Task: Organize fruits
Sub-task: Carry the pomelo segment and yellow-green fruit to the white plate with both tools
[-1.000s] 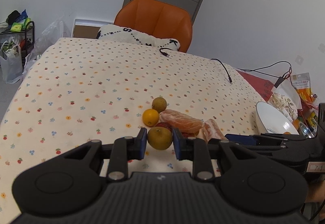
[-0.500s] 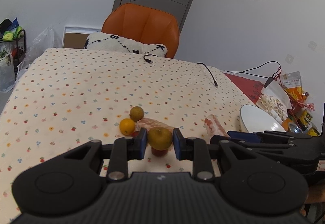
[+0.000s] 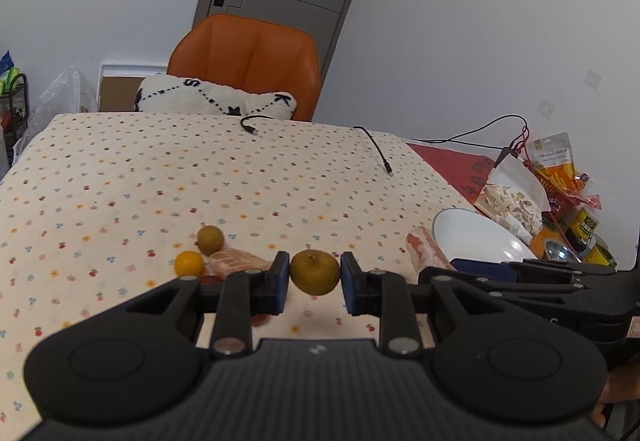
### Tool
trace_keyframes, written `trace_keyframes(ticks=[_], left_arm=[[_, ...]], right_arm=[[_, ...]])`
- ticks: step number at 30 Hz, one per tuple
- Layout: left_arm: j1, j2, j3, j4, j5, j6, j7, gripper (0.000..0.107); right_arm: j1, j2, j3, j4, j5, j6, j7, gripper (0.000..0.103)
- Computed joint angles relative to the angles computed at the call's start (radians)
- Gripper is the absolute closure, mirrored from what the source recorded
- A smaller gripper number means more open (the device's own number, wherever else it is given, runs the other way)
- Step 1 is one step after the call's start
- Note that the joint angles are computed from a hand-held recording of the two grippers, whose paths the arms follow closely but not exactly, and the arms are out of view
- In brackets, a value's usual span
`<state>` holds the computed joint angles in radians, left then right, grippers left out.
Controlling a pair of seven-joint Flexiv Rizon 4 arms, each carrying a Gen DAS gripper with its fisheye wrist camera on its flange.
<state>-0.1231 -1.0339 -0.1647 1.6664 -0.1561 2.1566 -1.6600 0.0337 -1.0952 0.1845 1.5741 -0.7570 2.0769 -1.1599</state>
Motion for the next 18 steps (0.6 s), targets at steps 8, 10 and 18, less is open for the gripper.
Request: trace_keyframes(ticks=[8, 10, 18], left_arm=[[-0.014, -0.018, -0.015, -0.055, 0.017, -0.036, 0.022, 0.081], [-0.019, -0.024, -0.018, -0.071, 0.02, -0.046, 0.029, 0.081], [-0.035, -0.048, -0.035, -0.128, 0.028, -0.083, 0.051, 0.081]], right_arm=[[-0.008, 0.012, -0.021, 0.017, 0.038, 0.019, -0.006, 0.065], [-0.012, 0.013, -0.025, 0.019, 0.045, 0.021, -0.006, 0.065], [-0.025, 0.016, -0.04, 0.029, 0.076, 0.034, -0.006, 0.065]])
